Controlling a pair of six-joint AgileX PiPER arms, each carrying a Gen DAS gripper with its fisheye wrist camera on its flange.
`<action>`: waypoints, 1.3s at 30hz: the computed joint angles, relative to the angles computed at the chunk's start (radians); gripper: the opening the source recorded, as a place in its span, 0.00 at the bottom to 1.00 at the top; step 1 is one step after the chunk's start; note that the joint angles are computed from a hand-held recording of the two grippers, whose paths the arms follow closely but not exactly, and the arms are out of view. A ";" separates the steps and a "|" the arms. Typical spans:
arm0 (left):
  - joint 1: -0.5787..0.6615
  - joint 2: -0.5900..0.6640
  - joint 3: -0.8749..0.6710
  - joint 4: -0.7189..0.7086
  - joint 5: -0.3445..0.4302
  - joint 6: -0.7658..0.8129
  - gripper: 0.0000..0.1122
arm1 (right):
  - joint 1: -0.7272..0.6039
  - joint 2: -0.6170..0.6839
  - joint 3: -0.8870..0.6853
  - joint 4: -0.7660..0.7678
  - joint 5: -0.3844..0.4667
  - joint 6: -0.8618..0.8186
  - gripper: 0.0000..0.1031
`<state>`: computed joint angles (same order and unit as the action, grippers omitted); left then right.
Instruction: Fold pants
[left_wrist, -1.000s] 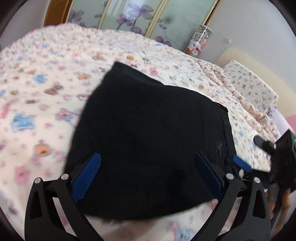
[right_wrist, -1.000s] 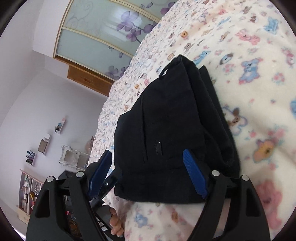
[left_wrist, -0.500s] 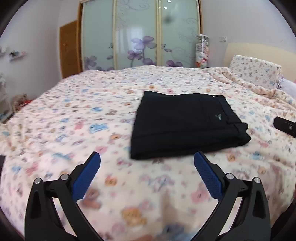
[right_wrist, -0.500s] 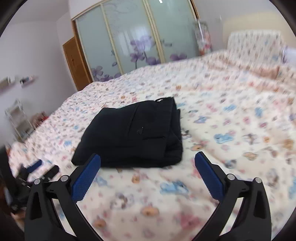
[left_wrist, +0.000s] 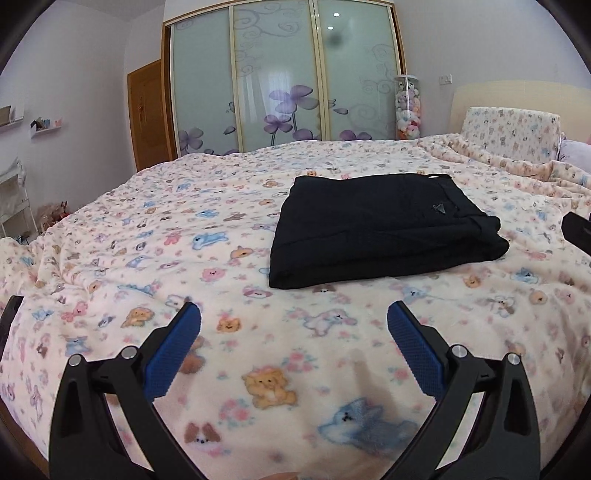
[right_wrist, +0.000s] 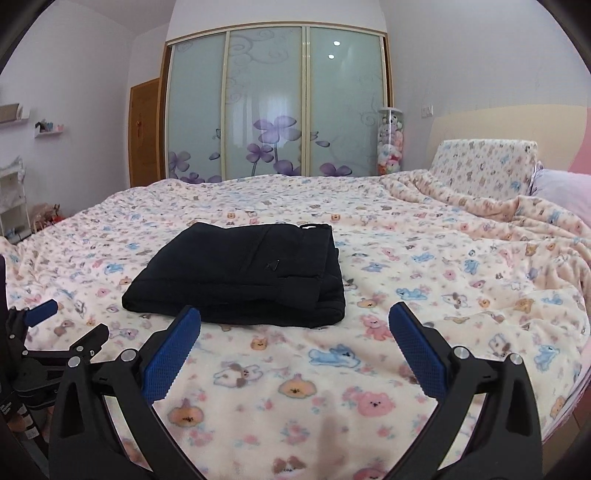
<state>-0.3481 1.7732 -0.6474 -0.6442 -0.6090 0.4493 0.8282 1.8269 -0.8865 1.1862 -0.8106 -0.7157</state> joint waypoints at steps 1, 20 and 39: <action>0.003 -0.001 0.001 0.012 0.001 -0.009 0.90 | 0.011 0.013 -0.009 0.012 -0.027 -0.014 0.99; 0.071 0.027 -0.045 0.138 0.074 -0.144 0.90 | 0.029 0.144 -0.109 0.080 -0.095 -0.061 0.99; 0.068 0.042 -0.054 0.140 0.083 -0.117 0.90 | 0.017 0.165 -0.129 0.109 -0.072 -0.085 0.99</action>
<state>-0.2803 1.8153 -0.7010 -0.5041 -0.5259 0.3323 0.8454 1.9916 -1.0152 1.2951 -0.8827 -0.8008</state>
